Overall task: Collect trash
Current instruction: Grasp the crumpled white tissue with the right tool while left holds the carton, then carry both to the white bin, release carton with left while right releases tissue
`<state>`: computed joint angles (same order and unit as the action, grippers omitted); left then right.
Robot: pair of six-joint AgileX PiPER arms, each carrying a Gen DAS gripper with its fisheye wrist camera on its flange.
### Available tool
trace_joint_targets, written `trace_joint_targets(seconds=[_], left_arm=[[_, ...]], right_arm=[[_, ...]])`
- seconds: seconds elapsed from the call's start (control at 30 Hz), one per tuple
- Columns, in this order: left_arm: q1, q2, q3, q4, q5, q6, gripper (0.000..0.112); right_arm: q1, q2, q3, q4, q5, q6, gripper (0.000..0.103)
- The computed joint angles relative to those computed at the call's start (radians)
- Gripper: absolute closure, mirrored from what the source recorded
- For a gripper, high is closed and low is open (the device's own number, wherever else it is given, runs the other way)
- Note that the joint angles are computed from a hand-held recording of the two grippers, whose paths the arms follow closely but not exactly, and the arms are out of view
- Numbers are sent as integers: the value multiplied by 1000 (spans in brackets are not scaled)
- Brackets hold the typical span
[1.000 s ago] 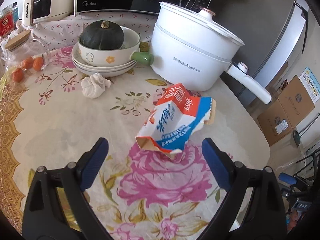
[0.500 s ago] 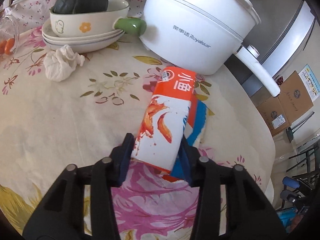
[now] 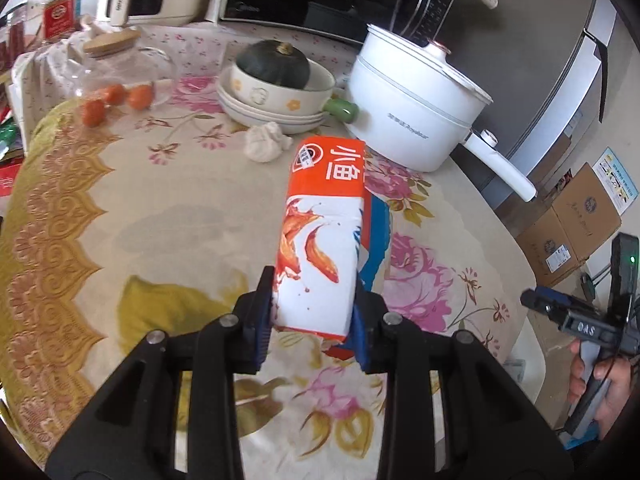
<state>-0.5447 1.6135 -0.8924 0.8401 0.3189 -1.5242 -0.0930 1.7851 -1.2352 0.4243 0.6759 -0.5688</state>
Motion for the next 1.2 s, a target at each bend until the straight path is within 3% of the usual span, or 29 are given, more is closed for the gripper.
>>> trace_joint_targets(seconds=[0.1, 0.27, 0.53, 0.7, 0.87, 0.9, 0.93, 0.97, 1.2], left_arm=[[2, -121, 115, 100, 57, -121, 77], [80, -264, 258, 170, 40, -200, 77], [263, -416, 379, 40, -6, 3, 77], [293, -448, 407, 15, -5, 46, 77], [306, -465, 431, -2, -14, 55, 77], [306, -471, 434, -15, -16, 64, 77], [301, -477, 436, -20, -14, 64, 77], [293, -482, 435, -19, -6, 60, 77], [253, -521, 443, -17, 13, 55, 77]], right_arm=[[118, 47, -35, 36, -40, 40, 27], [345, 227, -221, -24, -86, 231, 27], [531, 563, -672, -234, -78, 528, 27], [565, 767, -997, -319, 17, 628, 29], [566, 952, -1342, -314, 172, 683, 48], [564, 972, -1381, -289, 190, 655, 65], [561, 970, -1380, -257, 195, 618, 72], [565, 946, -1338, -265, 175, 611, 73], [538, 603, -764, -181, -32, 463, 75]])
